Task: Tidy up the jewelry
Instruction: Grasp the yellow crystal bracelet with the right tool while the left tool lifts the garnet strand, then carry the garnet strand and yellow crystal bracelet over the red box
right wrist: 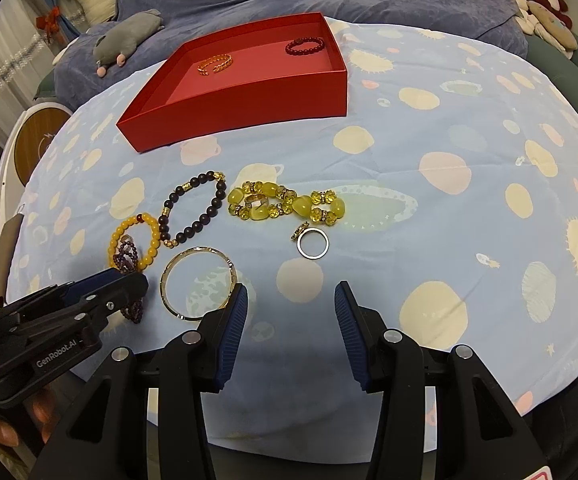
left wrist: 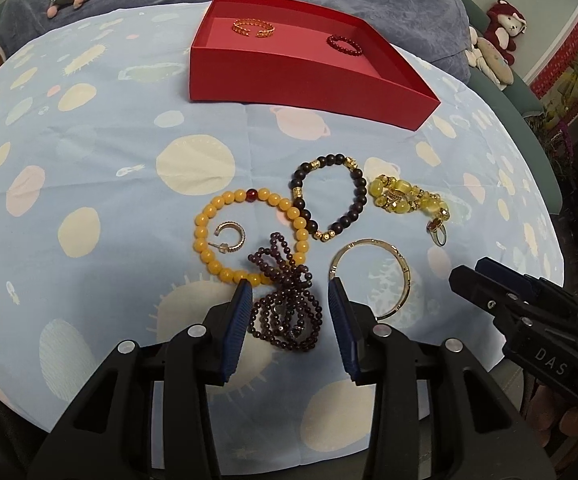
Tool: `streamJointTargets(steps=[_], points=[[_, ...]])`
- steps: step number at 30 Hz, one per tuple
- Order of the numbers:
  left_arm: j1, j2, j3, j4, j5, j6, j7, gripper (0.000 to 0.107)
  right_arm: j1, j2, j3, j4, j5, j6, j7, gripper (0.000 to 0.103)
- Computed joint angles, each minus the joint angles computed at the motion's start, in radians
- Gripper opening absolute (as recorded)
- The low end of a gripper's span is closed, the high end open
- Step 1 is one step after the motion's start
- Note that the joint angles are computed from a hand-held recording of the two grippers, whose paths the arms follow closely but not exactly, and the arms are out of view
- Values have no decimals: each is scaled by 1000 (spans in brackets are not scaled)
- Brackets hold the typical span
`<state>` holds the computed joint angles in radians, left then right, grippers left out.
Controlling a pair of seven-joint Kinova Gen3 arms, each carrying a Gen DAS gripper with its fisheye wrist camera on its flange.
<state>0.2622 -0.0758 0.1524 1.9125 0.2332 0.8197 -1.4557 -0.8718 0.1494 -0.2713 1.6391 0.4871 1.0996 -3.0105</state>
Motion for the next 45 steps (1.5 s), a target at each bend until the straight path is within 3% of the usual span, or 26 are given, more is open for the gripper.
streamJointTargets(steps=[5,8,13,18,26,36,43,45], points=[[-11,-2,-22,3,58,1,-55,11,4,3,4,2,2,-4,5,45],[-10,-10,-14,-3,46,-3,-58,4,12,6,9,0,5,-12,18,45],[-8,-16,-13,-25,55,6,-67,3,36,20,25,-21,10,-31,72,45],[-7,-5,-9,-48,50,17,-64,3,62,45,45,-43,1,-55,149,37],[-13,11,-12,-78,57,31,-64,3,88,75,70,-50,-48,-87,255,10],[-18,19,-13,-127,57,69,-66,3,87,23,67,-68,-51,-128,251,9],[-23,26,-14,-217,34,120,-72,3,101,3,54,-156,-50,-91,299,9],[-28,39,-18,-256,29,139,-80,3,106,6,54,-196,-50,-70,332,1]])
